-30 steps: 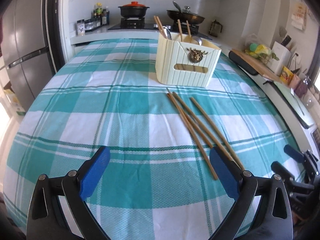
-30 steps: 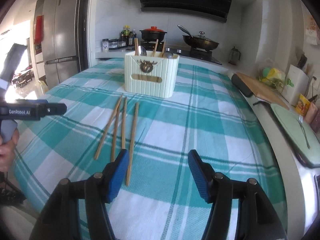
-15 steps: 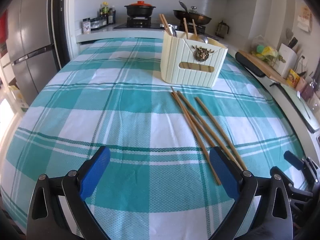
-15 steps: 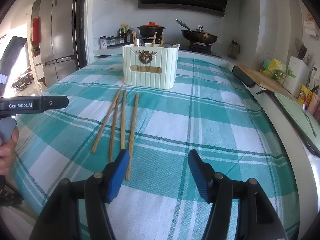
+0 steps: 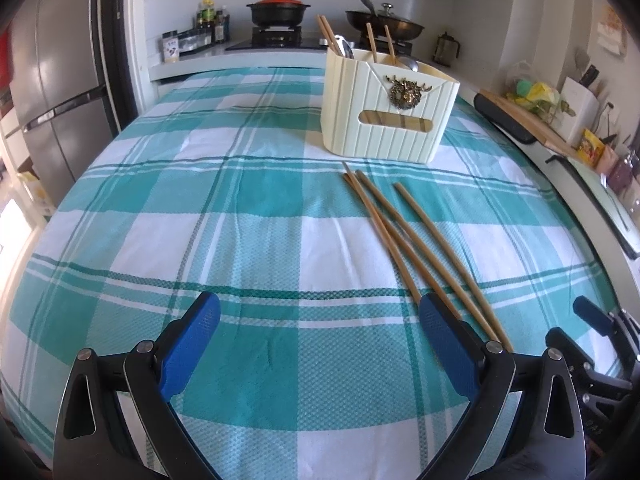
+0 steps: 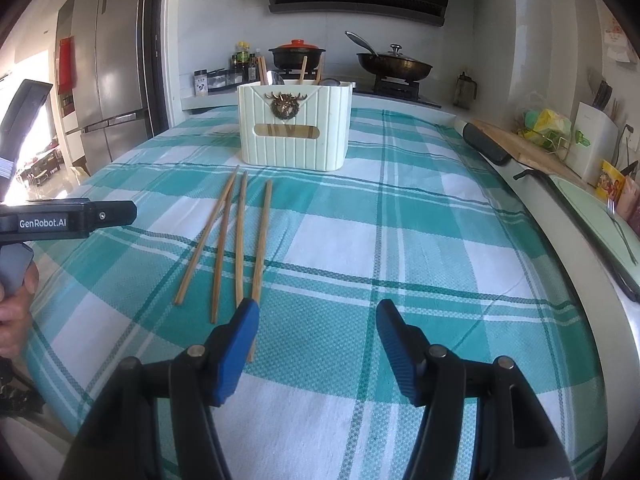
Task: Organize utensils
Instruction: 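Withdraw both tools and move them toward the remaining chopsticks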
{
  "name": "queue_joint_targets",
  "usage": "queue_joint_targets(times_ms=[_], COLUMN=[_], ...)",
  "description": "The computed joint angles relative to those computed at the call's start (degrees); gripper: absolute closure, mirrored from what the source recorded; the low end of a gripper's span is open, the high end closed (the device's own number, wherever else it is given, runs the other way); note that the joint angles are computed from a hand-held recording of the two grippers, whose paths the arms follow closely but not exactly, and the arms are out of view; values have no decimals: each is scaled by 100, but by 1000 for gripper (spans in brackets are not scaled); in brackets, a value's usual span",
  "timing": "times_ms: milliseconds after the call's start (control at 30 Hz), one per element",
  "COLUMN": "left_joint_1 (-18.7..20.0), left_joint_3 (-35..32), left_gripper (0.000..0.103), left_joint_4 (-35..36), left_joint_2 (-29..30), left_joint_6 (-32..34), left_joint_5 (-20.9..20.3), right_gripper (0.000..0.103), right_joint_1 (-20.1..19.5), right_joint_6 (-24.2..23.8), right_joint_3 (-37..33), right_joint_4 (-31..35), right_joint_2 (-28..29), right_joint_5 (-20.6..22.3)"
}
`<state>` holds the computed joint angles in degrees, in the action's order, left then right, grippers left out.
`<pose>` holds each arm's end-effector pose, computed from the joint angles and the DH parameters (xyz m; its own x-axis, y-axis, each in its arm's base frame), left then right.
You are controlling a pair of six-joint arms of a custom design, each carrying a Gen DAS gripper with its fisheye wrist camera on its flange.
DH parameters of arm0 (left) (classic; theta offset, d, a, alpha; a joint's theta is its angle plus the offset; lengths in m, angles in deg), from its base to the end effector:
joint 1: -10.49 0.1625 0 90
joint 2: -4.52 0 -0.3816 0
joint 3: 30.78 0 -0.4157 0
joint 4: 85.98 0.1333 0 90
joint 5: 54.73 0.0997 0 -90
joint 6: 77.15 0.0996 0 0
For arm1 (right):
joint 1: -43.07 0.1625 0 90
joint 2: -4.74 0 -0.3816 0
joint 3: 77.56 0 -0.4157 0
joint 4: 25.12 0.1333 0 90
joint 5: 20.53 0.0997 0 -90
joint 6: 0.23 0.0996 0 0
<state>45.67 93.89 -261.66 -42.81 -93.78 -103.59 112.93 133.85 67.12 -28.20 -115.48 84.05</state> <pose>-0.2608 -0.4271 -0.0223 -0.7219 0.3740 -0.5822 0.6284 0.7066 -0.3253 0.0191 -0.2623 0.1921 -0.6661 0.1390 0.7328 -0.5074 0.6356 -0.5819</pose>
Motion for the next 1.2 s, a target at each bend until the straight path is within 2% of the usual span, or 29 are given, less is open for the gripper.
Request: queue_joint_targets(times_ms=[500, 800, 1067, 1200], left_joint_1=[116, 218, 321, 349], left_joint_3=[-110, -166, -692, -989], left_gripper=[3, 3, 3, 3], left_joint_4=[92, 226, 224, 288], left_joint_2=[58, 75, 511, 768], left_joint_6=[-45, -226, -2, 130], left_joint_5=[-77, -226, -367, -268], right_gripper=[41, 41, 41, 41], right_joint_1=[56, -255, -161, -35], right_joint_6=[61, 332, 550, 601], right_joint_3=[-102, -130, -426, -521], right_joint_4=[-101, 80, 223, 289], right_joint_2=[225, 99, 479, 544], right_joint_5=[81, -180, -96, -53])
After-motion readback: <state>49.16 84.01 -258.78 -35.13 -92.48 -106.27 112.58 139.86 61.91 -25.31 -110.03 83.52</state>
